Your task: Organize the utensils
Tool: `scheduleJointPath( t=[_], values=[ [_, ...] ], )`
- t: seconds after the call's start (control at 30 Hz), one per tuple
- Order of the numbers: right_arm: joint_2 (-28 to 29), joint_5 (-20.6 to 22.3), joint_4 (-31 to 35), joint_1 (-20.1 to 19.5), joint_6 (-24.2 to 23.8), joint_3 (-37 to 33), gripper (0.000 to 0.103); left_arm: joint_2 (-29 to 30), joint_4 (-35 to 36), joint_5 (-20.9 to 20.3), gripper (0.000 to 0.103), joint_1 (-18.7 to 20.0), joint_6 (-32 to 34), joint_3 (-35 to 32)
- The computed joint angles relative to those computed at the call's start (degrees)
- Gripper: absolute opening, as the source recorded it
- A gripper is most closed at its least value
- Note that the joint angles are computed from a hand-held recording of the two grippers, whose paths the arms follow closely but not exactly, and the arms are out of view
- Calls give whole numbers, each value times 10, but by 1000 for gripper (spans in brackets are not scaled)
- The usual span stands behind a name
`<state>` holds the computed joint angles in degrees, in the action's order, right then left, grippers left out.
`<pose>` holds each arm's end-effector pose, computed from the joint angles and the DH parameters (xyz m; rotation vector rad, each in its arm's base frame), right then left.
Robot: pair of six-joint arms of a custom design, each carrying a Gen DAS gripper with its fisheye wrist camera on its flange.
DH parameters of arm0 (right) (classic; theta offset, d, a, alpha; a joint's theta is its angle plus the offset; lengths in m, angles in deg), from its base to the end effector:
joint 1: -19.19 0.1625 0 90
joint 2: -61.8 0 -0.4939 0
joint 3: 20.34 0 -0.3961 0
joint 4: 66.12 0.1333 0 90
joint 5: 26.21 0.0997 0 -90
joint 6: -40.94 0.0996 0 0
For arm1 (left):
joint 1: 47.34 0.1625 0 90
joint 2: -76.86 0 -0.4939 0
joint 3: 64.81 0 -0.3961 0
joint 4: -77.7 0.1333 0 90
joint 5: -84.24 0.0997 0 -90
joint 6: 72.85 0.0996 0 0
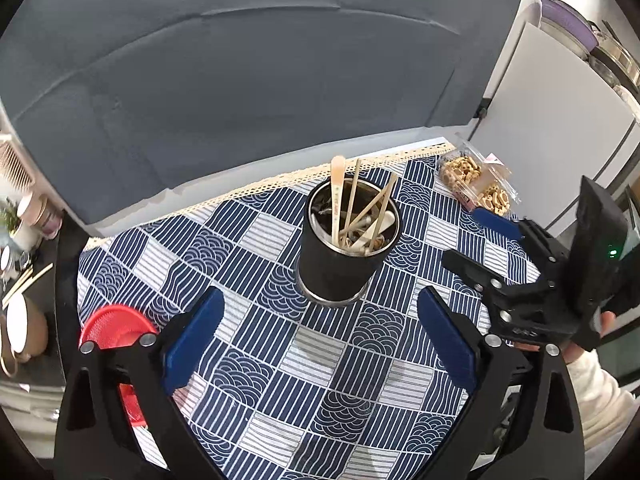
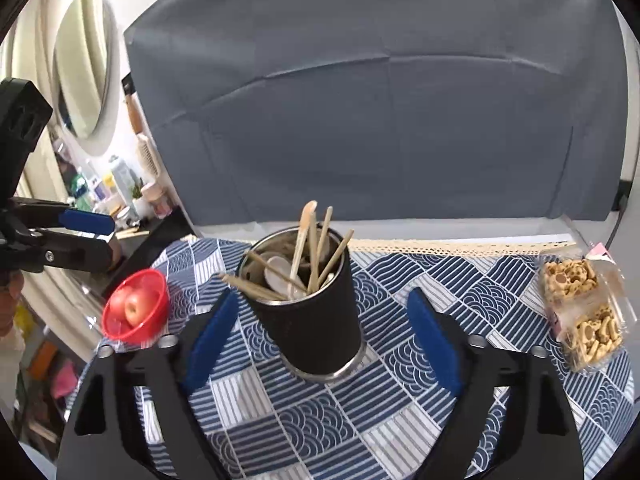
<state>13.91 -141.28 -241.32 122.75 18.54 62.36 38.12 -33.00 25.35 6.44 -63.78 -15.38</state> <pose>0.2737 -0.7461 0.3221 0.5089 -2.3926 1.0995 -0.3753 -0.8251 0.3315 0.9522 2.4488 -0.3952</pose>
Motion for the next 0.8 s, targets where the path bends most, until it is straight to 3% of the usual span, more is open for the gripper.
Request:
scheduleJointPath(
  t=[0.53, 0.67, 0.73, 0.8],
  values=[
    [-87, -57, -10, 31, -2, 150, 87, -136, -279, 8, 97, -14, 16, 322],
    [-110, -74, -18, 43, 2, 194, 87, -163, -333, -11, 97, -17, -23, 390],
    [-117, -89, -26, 49, 1, 212, 87, -176, -358, -2, 97, -23, -51, 425],
    [-129, -92, -24, 54, 8, 232, 87, -184, -346, 2, 97, -26, -73, 444]
  ],
)
